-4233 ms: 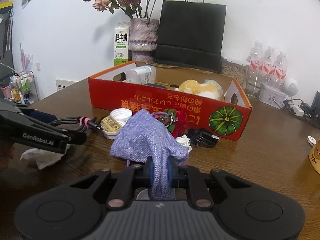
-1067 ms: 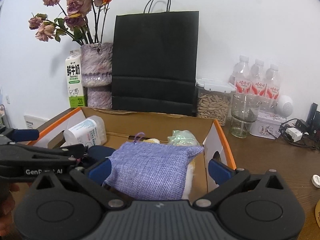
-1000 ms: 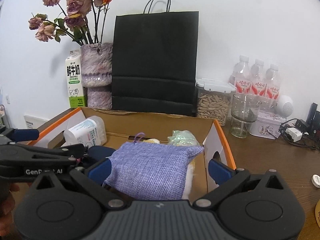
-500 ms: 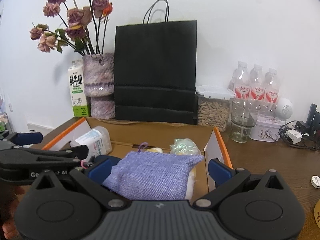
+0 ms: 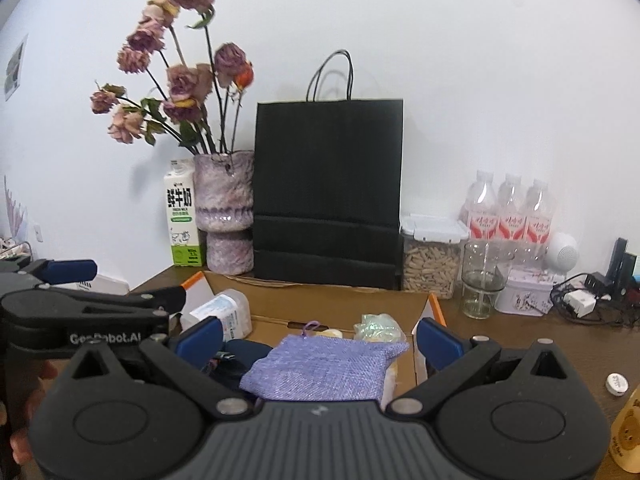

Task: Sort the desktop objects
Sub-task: 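Open both tools in the box and withdraw toward the table items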

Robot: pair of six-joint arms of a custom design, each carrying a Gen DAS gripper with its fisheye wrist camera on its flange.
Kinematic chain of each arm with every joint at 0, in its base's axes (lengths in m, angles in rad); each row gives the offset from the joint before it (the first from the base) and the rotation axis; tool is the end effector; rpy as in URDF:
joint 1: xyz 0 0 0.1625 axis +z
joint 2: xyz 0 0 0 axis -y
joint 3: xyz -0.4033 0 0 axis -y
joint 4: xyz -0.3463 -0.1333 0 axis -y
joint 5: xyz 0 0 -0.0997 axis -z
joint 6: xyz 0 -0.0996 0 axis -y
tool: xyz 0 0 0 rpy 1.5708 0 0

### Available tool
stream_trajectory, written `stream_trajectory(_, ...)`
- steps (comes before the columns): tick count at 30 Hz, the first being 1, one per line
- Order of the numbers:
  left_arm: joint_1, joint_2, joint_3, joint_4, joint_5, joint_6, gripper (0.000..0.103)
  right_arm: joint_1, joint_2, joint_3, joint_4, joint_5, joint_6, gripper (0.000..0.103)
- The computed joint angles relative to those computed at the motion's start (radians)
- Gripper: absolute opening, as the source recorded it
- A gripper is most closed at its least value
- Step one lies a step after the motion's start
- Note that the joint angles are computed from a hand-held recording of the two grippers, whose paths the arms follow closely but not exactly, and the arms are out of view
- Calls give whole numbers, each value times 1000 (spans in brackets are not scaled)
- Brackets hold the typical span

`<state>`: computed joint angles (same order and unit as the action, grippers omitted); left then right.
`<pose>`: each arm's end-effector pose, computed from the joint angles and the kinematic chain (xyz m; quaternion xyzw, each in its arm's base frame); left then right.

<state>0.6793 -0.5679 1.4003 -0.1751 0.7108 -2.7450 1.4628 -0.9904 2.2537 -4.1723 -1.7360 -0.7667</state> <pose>-0.3073 -0.5165 0.0047 0.3428 0.7628 -0.4803 0.2645 0.0683 -0.4546 0.2441 0.2044 -0.7562 0.5326 0.3204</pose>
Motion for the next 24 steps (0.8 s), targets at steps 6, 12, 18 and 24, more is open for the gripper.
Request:
stream_trajectory(6,-31,-78,97,1,7,-42,103,9,-29,92,-71,5,-21,103)
stream_trajectory(12,-61,-139,195,29,10,-91,103,4,-50,191,-141,4,-33,103)
stream_trajectory(18,-88,-189,297,58,-10,-160,103,-18,-33,297,-240,-6,-45,103)
stream_trajectory(24,-100,-201,357,126,-22,-229,103,-48,29,380,-327,-25,-51,103)
